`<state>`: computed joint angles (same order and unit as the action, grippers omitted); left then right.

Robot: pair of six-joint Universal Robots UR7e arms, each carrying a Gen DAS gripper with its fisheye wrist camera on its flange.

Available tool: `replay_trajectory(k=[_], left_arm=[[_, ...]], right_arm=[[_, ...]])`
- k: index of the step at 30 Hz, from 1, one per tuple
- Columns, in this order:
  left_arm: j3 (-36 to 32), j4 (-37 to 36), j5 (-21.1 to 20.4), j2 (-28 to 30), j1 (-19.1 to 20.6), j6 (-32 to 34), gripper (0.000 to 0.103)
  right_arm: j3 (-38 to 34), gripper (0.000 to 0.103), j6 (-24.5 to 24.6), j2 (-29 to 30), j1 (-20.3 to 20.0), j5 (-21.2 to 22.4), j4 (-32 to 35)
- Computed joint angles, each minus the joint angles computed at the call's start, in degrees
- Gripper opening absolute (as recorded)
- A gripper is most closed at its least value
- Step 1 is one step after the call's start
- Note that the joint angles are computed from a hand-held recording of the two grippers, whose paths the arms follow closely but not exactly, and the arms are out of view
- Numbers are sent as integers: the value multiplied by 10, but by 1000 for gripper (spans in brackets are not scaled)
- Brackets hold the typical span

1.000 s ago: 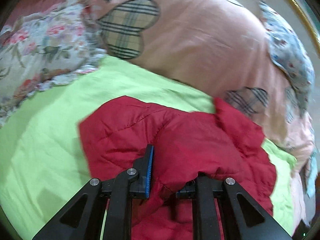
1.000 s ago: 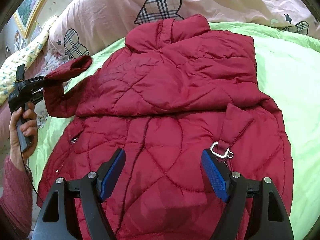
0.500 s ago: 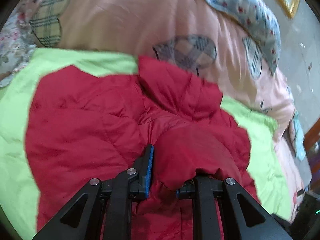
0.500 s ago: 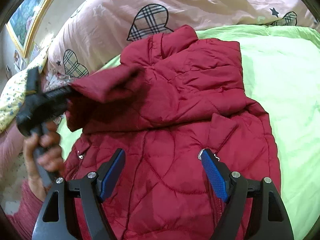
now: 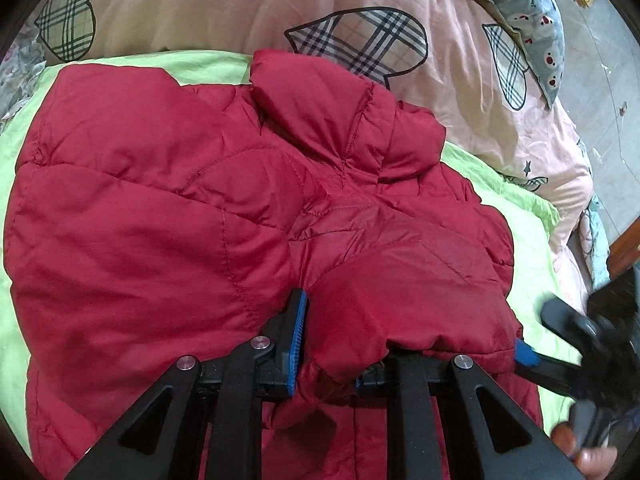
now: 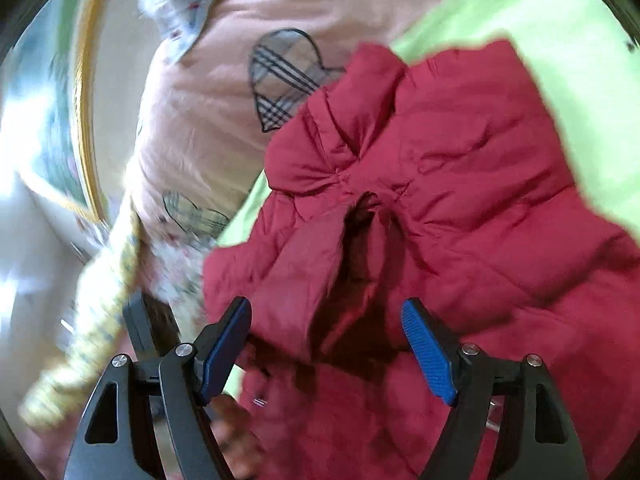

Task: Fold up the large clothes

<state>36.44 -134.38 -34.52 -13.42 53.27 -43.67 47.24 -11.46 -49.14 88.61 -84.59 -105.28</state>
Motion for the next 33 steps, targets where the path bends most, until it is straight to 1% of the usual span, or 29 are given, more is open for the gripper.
replay_trajectory(k=[1, 2, 3, 4, 5, 6, 7, 8, 10, 12, 15, 17, 19, 20, 22, 24, 26, 27, 28, 30, 31, 32, 33], left_arm=[[4, 12, 7, -3, -3, -10, 18], [31, 10, 21, -16, -9, -20, 18], [42, -2, 13, -21, -8, -7, 20], [45, 5, 14, -23, -10, -6, 24], [66, 8, 12, -35, -15, -5, 28], [86, 9, 10, -45, -19, 1, 39], [97, 20, 9, -52, -23, 3, 55], [119, 21, 7, -64, -29, 4, 62], [136, 24, 11, -73, -37, 8, 84], [163, 8, 18, -85, -44, 10, 90], [205, -21, 16, -108, -49, 4, 88], [224, -22, 28, -121, -52, -3, 87], [242, -21, 39, -135, -55, -10, 81], [255, -23, 44, -144, -58, -14, 80], [272, -24, 62, -157, -62, -17, 75], [280, -14, 86, -166, -64, -24, 74], [282, 1, 105, -171, -63, -38, 71], [280, 7, 108, -173, -60, -44, 68], [276, 9, 107, -172, -56, -46, 65], [265, 26, 98, -170, -46, -49, 65], [257, 62, 96, -168, -41, -71, 64], [251, 84, 90, -167, -37, -82, 64], [247, 103, 78, -166, -31, -90, 64]], right_arm=[[-20, 71, 17, 17, -5, 16, 18], [-33, 62, 30, 29, -8, 26, 28], [-41, 47, 42, 39, -11, 32, 34], [-45, 36, 48, 46, -12, 36, 37], [-37, 16, 50, 44, -12, 37, 27], [-30, 14, 52, 43, -11, 37, 14], [-23, 11, 52, 40, -11, 37, -3], [-21, 9, 48, 38, -10, 38, -11], [-17, 8, 37, 34, -6, 28, -30], [-22, 7, 27, 33, -2, 14, -36], [-17, 7, 8, 26, 5, -14, -56], [-4, 7, -11, 15, 8, -35, -75], [11, 7, -36, 1, 14, -65, -102], [17, 7, -46, -4, 15, -75, -113], [35, 7, -71, -17, 19, -106, -147], [45, 6, -93, -26, 20, -132, -166], [43, 6, -104, -25, 19, -147, -162], [41, 6, -107, -25, 17, -149, -156], [41, 6, -110, -24, 15, -153, -154], [46, 6, -121, -23, 14, -160, -157], [49, 7, -127, -23, 13, -161, -161], [54, 7, -130, -23, 12, -162, -168], [55, 10, -131, -23, 11, -163, -172]])
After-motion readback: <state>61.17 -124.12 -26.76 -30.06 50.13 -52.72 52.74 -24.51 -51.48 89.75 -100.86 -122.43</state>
